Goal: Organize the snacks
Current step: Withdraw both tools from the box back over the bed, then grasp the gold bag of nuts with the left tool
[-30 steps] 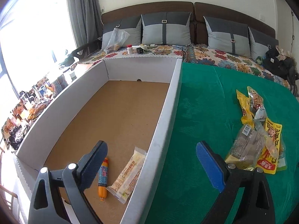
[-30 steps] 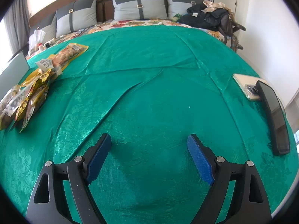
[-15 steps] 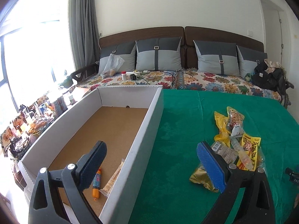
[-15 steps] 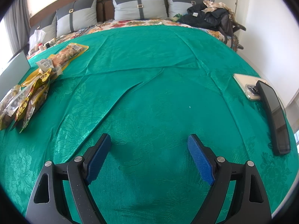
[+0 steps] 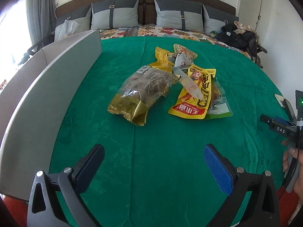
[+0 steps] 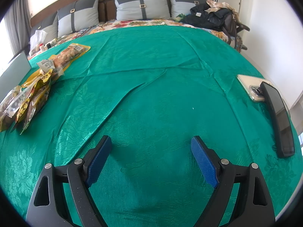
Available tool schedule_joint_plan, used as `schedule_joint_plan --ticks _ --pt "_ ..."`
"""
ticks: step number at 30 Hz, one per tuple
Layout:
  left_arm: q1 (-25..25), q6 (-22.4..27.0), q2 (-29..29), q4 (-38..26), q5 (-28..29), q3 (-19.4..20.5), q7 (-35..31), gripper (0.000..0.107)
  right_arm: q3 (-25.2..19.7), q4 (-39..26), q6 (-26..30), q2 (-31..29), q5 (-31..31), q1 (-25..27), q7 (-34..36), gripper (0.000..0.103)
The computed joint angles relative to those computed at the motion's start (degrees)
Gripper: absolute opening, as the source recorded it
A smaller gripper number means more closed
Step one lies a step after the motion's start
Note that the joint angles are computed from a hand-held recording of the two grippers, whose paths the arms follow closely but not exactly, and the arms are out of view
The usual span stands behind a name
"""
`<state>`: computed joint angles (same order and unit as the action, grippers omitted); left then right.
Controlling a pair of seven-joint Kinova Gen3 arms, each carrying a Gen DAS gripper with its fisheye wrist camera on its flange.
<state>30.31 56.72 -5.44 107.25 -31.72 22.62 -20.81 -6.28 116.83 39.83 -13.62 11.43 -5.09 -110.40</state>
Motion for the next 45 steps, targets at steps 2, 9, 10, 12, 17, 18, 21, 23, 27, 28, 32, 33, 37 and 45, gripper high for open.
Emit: schedule_joint_plan --ticks 2,9,10,12,17,18,21,23,27,28,32,33,37,45 --pt "1.67 -0.58 0.54 1.41 0.98 -2.09 0.49 0.103 -0.01 -0.03 0.05 -0.02 0.00 0.03 0.02 0.088" --pt "18.47 1.32 2.05 3.03 0.45 -18.55 3.97 0.103 -0.04 -0.04 0.06 -0.02 -0.02 0.06 0.03 0.089" --pt "18.93 1.40 2.18 3.48 0.27 -19.02 4.52 0.103 -0.07 -0.04 0.07 -0.03 -0.01 0.07 -0.01 0.089" --pt "17.63 1.64 2.12 3.96 -0.50 -17.29 4.81 0.103 -0.11 -0.01 0.04 -0.01 0.01 0.06 -0.07 0.089" --pt "4.77 1.15 1.27 4.66 0.35 -5.09 3.36 0.103 -0.05 -0.05 0.09 -0.02 -0.01 0.05 0.00 0.089" --pt "2.12 0.92 1.03 4.83 0.66 -2.69 2.99 0.103 -0.05 -0.06 0.09 -0.02 -0.01 0.05 0.00 0.089" --pt "-5.85 -0.50 0.16 4.83 3.12 2.74 -1.42 0.103 -0.06 -0.04 0.05 0.00 -0.03 0.05 0.00 0.089" --pt "-11.16 -0.39 -0.11 3.97 5.68 6.05 -5.98 0.103 -0.03 -0.07 0.10 -0.02 -0.05 0.04 0.05 0.089" --pt "-21.77 1.24 -1.52 1.41 12.23 12.46 -15.30 0.103 -0.03 -0.07 0.08 0.00 -0.07 0.04 0.07 0.089" --pt "-24.43 0.13 -3.11 1.43 13.96 13.48 -17.63 0.103 -0.02 -0.09 0.11 -0.01 -0.09 0.04 0.09 0.089" --pt "-25.92 -4.27 -6.04 -0.47 19.88 8.82 -26.95 0.103 -0.05 -0.10 0.13 0.00 -0.06 0.04 0.07 0.089" --pt "-23.72 -3.87 -4.84 -2.34 20.15 6.17 -29.28 0.103 -0.05 -0.10 0.13 0.00 -0.06 0.04 0.07 0.089" --pt "-19.49 3.07 4.83 -12.94 21.29 1.55 -38.60 0.102 0.01 -0.10 0.13 -0.01 -0.12 0.03 0.14 0.090" --pt "-15.48 11.45 18.45 -24.77 22.26 -6.93 -48.15 0.101 0.08 -0.08 0.15 -0.07 -0.22 0.06 0.32 0.090"
